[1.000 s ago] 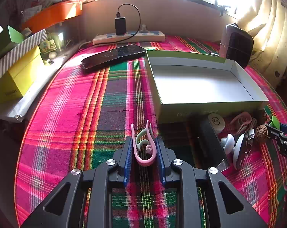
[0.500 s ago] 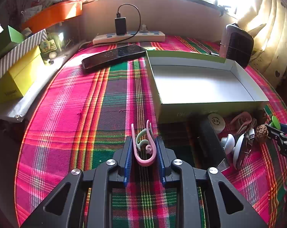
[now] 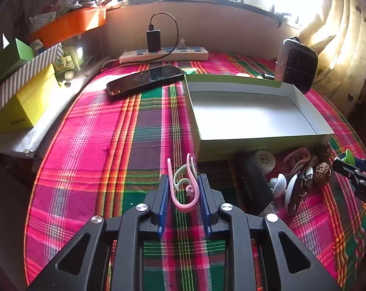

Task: Organize objects
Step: 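Carry the pink clip and green knob into the box and open both grippers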

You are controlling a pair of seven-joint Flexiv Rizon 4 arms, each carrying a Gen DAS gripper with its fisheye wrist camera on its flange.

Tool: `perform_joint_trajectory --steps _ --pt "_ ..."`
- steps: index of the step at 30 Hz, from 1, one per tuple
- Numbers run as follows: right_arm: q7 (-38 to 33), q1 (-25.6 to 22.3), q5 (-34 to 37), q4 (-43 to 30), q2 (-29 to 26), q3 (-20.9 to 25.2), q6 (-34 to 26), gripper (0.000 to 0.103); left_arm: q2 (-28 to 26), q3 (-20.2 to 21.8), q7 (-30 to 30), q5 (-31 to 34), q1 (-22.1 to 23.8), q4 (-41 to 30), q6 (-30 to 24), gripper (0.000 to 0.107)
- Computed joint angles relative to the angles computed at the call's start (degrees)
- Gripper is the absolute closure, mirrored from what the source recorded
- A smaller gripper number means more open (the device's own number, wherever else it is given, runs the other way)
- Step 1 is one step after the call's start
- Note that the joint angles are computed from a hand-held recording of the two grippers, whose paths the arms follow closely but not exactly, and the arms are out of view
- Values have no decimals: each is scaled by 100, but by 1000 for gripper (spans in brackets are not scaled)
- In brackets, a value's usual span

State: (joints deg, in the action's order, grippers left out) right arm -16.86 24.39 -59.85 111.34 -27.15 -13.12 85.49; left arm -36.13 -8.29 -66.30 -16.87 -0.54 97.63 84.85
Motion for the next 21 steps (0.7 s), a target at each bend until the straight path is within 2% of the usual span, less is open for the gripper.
perform_joint_trajectory --steps 10,15,21 --pt "254 -98 -416 -142 123 59 26 68 189 -219 180 -101 113 59 -15 85" --pt "-101 -241 -95 -364 68 293 56 68 177 -234 261 -125 71 -94 -77 85" --pt "-928 -268 692 -779 -87 525 -69 68 55 -241 393 -163 -5 -518 -414 85"
